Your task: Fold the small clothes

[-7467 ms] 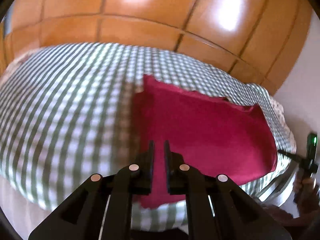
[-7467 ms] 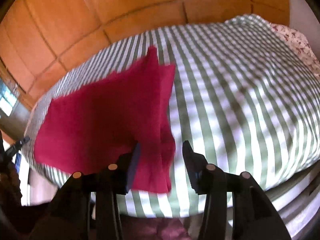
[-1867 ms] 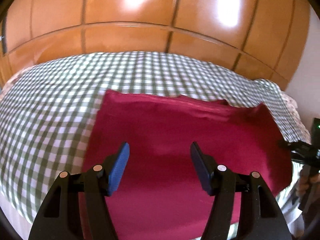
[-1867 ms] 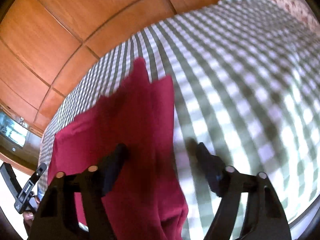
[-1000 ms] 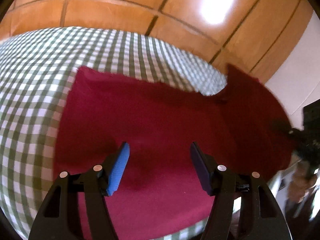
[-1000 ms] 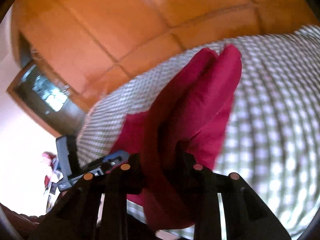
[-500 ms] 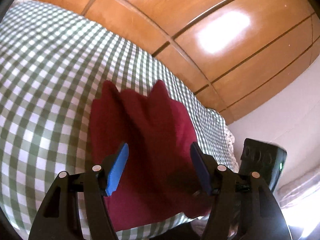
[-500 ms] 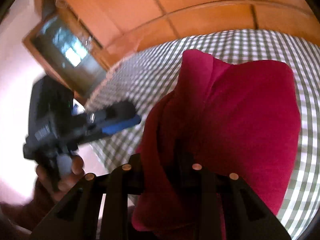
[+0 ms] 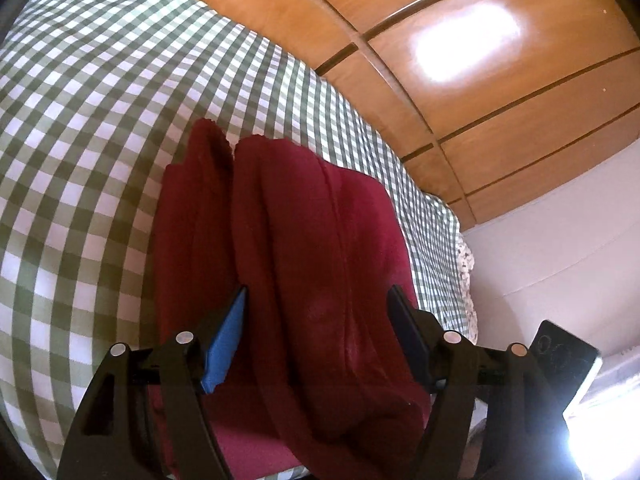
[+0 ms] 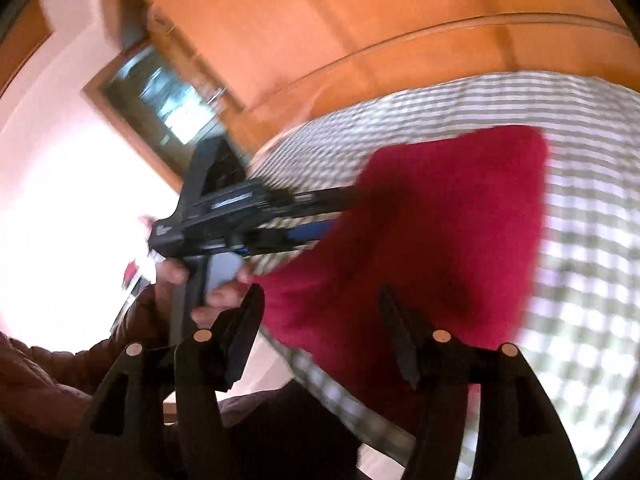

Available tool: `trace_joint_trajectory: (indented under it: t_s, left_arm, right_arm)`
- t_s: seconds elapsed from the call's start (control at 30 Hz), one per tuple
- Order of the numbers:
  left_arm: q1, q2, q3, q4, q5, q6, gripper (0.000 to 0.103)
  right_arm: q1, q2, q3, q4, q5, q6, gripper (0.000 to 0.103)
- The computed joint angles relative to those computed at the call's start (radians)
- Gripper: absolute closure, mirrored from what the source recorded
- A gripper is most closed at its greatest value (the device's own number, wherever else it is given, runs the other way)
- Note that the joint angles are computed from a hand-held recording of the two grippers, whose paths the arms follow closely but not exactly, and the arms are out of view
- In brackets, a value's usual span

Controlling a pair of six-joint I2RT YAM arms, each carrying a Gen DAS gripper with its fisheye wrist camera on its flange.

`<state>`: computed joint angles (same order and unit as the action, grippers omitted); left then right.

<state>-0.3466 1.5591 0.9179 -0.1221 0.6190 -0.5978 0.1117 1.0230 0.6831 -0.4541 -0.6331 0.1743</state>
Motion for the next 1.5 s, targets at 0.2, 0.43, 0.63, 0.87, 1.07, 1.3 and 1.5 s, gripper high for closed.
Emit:
trace_joint_trajectory:
  t_s: [0.2,0.43,0.63,0.87,1.07,1.3,1.5]
  left_arm:
    - [-0.056,0.045,0.076,-0.064,-0.052,0.027,0.034]
    - [-0.097,0.072,0.149,-0.18,-0.151,0.082,0.034]
    - [-0.106,0.099,0.179,-0.208,-0.189,0.107,0.049]
    - [-0.135,-0.025,0.113,-0.185,-0.339,0.185,0.082]
    - [-0.039,-0.092,0.014,-0.193,-0.351,0.241,0.082]
    - [-0.068,-0.043,-0.038,-0.141,-0.468,0.218,0.077]
    - [-0.135,-0.179,-0.033,-0.21,-0.584,0.109,0.061]
  right_arm:
    - [-0.105,-0.057,-0.08,-0.059,0.07,-0.058,0.055]
    - [0.188,-0.038,-0.087,0.027,0.324,-0.007,0.054]
    - [0.173,-0.048,-0.113,0.041,0.306,0.004,0.052]
    - [0.174,-0.057,-0.049,-0.008,0.194,0.051,0.055]
    - [0.325,0.034,-0.038,0.07,0.232,0.098,0.056]
    - [0.545,0.19,0.001,0.126,0.49,0.112,0.052]
    - [0.452,0.125,0.023,0.04,0.281,0.054,0.037]
